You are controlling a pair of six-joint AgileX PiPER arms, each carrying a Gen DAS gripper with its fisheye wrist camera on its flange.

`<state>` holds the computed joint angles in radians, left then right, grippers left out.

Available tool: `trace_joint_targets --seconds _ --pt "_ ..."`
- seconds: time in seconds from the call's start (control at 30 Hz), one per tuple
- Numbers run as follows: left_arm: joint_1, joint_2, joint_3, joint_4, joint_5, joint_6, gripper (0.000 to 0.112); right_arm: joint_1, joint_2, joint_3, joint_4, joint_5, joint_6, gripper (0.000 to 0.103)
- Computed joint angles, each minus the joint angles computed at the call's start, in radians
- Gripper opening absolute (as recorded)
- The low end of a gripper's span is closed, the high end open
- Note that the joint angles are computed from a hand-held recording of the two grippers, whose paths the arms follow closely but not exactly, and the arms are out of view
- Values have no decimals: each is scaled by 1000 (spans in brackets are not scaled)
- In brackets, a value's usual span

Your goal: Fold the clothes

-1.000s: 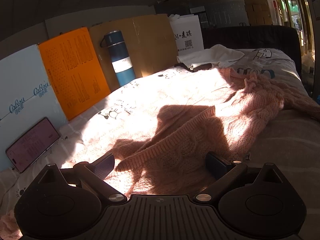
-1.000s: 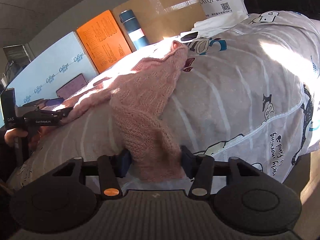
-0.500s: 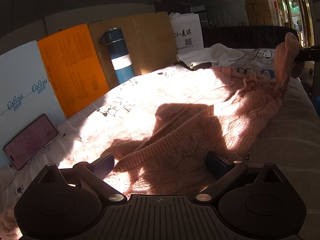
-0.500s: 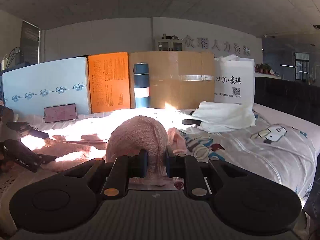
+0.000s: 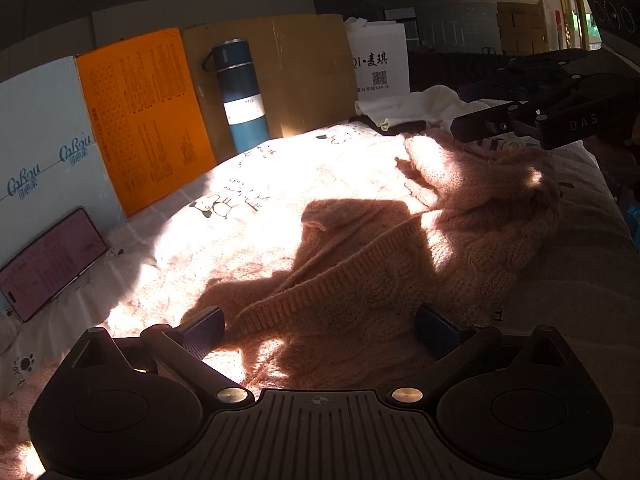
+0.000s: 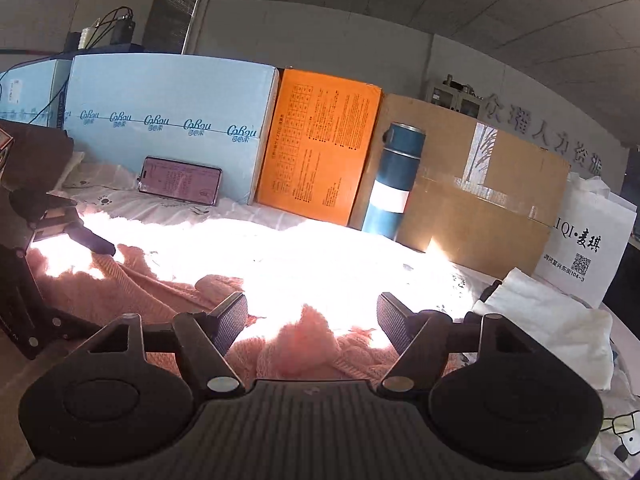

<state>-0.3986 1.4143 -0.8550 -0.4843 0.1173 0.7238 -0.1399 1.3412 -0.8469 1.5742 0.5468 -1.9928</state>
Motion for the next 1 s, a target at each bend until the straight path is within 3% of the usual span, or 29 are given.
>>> trace_joint_targets --seconds 0.1,0.2,0.27,0.33,0.5,0.63,0.67,0.73,0.77,0.8,0.87,1.0 --pt "6 2 -3 -54 11 47 103 -15 39 -32 12 49 23 74" --pt "10 3 -4 -77 14 71 103 -71 67 -70 -1 169 137 76" --pt "12 4 -6 -93 19 85 103 -117 105 -98 1 274 272 80" --pt "14 5 -8 -100 23 89 103 -131 154 -156 -84 319 472 82" --pt "19 8 -11 -135 32 120 103 -63 183 -241 -343 206 880 81" --pt "22 10 -13 -143 39 126 103 -4 194 -290 -518 180 1115 81" --pt "22 11 -14 -143 39 126 103 12 202 -307 -567 180 1167 79" --pt "23 13 -15 -149 39 133 103 40 209 -314 -615 162 1207 58" --pt "24 13 -15 -155 40 140 103 53 205 -308 -629 141 1207 27" --pt "25 14 -16 -163 41 147 103 61 202 -292 -610 114 1179 14" --pt "28 15 -17 -181 45 163 103 24 187 -255 -452 156 1021 11" --pt "28 16 -17 -177 45 159 103 -108 210 -187 -91 529 696 12"
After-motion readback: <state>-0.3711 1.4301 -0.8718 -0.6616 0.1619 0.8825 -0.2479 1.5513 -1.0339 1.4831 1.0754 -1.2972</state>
